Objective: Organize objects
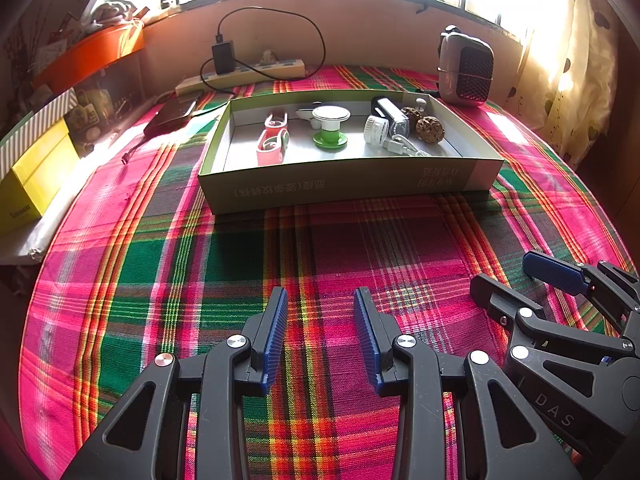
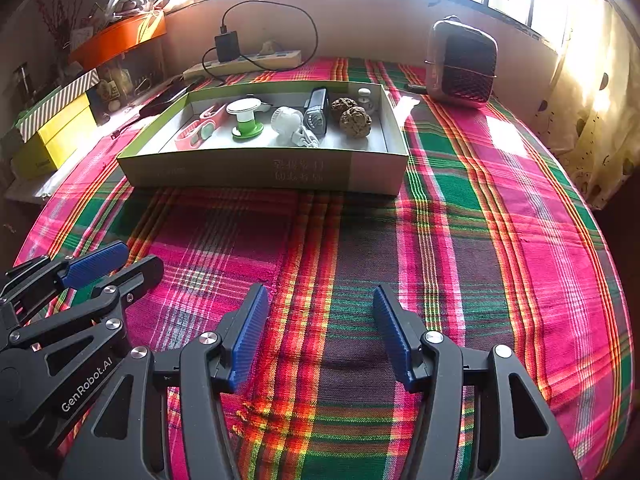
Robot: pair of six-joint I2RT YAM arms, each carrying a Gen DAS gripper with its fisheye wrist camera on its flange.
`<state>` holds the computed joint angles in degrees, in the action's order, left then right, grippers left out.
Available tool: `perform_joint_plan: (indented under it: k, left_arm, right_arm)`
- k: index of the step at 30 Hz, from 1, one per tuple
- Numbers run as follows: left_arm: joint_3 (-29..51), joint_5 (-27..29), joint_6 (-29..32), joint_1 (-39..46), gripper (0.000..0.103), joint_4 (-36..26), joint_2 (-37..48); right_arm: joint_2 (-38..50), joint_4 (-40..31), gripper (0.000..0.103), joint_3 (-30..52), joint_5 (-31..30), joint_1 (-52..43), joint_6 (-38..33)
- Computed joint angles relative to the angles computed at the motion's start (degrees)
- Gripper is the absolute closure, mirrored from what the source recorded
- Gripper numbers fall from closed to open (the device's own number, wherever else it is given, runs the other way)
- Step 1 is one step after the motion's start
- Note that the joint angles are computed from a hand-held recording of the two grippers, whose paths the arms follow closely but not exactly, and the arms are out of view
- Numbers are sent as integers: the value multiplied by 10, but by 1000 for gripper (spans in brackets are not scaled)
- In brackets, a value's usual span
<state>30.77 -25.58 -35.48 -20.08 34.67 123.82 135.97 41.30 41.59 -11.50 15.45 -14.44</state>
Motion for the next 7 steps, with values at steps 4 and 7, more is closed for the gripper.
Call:
perform_joint_plan:
  k: [4,7]
  left_arm:
    - [0,0,0,0,70,-1,-1]
    - [0,0,1,1,70,-2,-1]
  right_arm:
    - [0,0,47,0,0,0,0]
    - [0,0,47,0,0,0,0]
